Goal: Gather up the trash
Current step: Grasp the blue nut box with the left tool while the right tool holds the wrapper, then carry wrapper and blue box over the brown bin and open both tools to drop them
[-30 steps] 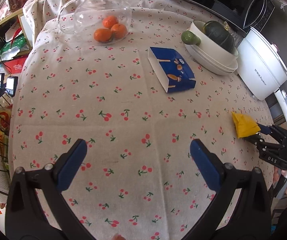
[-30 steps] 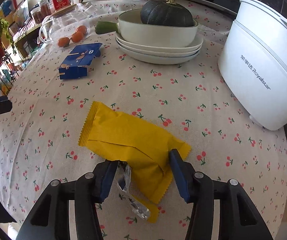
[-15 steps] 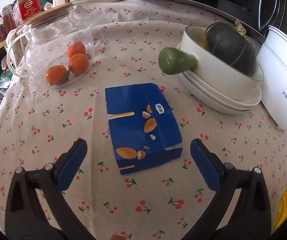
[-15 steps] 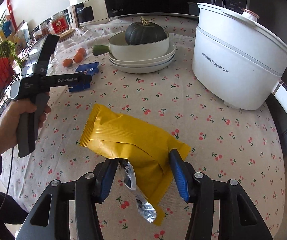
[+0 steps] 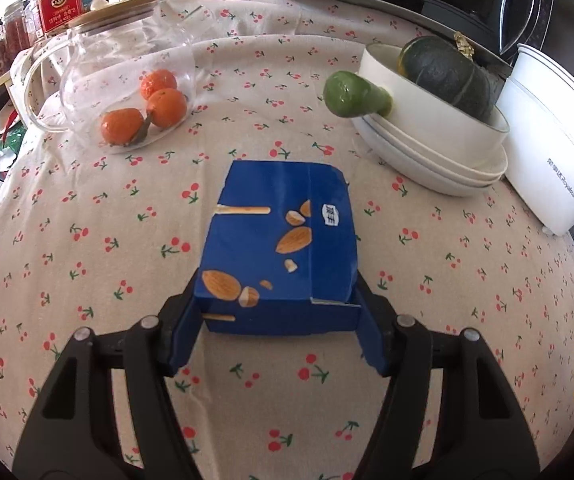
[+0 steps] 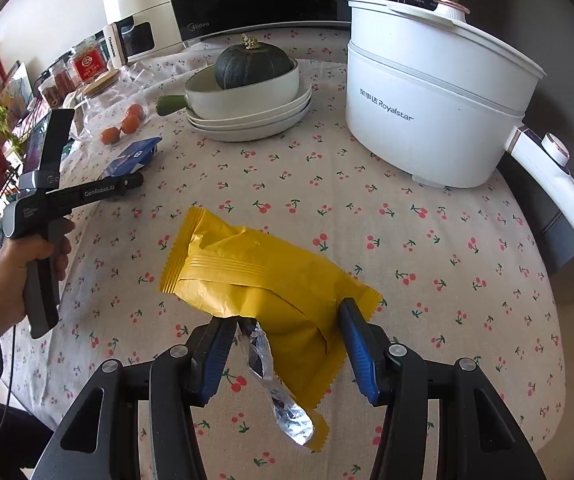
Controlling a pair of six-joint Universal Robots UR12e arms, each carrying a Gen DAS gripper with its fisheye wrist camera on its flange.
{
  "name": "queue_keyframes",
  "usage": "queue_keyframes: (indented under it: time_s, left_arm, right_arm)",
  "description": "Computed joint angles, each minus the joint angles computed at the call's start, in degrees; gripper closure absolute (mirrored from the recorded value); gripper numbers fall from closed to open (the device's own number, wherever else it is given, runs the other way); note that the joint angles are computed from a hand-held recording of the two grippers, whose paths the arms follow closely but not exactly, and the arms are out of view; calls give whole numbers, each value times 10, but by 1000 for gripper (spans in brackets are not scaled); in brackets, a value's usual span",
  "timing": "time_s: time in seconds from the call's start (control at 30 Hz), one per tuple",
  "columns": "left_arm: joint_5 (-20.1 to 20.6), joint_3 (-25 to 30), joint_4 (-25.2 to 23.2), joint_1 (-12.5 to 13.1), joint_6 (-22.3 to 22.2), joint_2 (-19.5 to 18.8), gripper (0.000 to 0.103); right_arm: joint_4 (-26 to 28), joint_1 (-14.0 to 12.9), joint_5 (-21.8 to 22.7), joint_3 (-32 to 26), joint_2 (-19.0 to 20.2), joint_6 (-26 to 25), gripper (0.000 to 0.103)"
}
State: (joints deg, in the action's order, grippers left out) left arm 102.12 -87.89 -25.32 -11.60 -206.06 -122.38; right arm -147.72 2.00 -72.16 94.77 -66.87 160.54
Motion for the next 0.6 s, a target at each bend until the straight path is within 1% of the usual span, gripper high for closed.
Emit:
queue_keyframes:
  time_s: [0.23,0.4,0.5,0.6]
  left_arm:
    - [-36,-73,24,-6,20,60,35]
    - [-72,-116,21,-9,24,97,35]
    - [-78,-134,19,-17,30,115,35]
    - [-79,-150,25,-28,49,130,35]
  right_arm:
    - [-17,-2,-12,40,-45,9,49]
    - [-36,-7,-24,83,-84,18,49]
    - [-53,-11,-31,112,-107,20,49]
    - [-73,-15,-41,141,-129,25,49]
